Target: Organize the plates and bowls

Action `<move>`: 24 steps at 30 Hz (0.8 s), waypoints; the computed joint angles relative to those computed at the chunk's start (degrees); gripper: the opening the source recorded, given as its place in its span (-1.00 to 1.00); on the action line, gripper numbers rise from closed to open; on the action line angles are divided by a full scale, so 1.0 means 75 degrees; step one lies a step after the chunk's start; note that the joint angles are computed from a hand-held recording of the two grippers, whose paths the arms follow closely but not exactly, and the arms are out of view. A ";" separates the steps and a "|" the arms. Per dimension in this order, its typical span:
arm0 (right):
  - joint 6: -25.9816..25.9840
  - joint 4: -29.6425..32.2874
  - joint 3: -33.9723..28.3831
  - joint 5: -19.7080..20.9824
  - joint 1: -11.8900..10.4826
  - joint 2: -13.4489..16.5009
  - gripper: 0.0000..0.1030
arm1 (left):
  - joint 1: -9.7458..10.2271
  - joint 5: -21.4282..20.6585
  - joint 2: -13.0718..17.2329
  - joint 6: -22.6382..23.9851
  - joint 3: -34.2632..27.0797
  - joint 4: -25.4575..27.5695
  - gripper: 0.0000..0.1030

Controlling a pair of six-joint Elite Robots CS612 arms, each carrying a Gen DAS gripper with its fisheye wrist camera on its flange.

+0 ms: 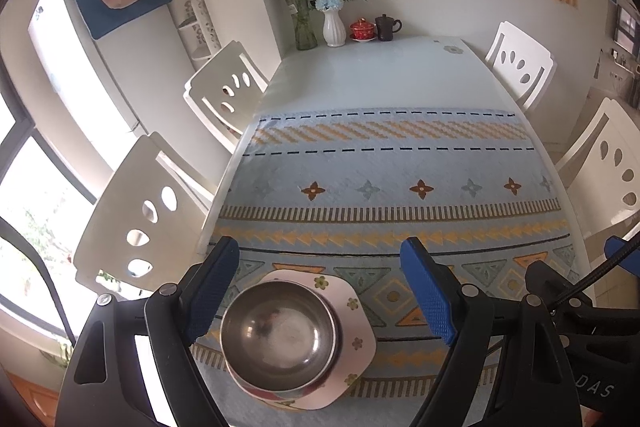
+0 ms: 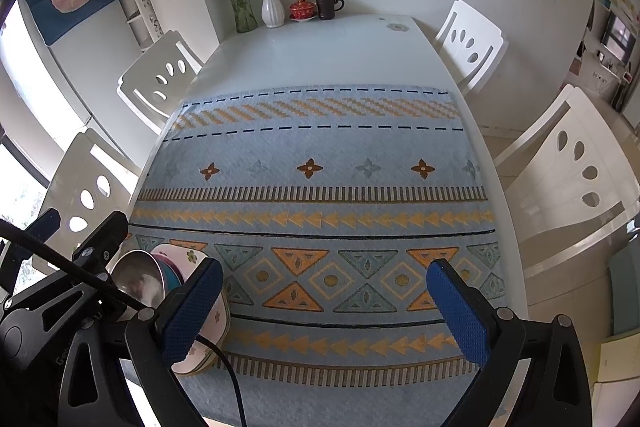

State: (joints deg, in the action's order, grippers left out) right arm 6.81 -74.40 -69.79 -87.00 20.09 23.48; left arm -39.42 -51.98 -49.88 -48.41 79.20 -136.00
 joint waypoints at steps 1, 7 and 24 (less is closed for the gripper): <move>-0.0020 0.0004 -0.0006 0.0010 -0.0017 0.0004 0.97 | -0.0011 -0.0013 0.0019 -0.0026 -0.0035 0.0037 0.59; -0.0167 0.0073 -0.0107 0.0077 -0.0122 0.0066 0.97 | -0.0080 -0.0022 0.0100 -0.0191 -0.0184 0.0258 0.59; -0.0588 0.0098 -0.0522 0.0255 -0.0384 0.0328 0.97 | -0.0297 0.0064 0.0325 -0.0817 -0.0514 0.0640 0.59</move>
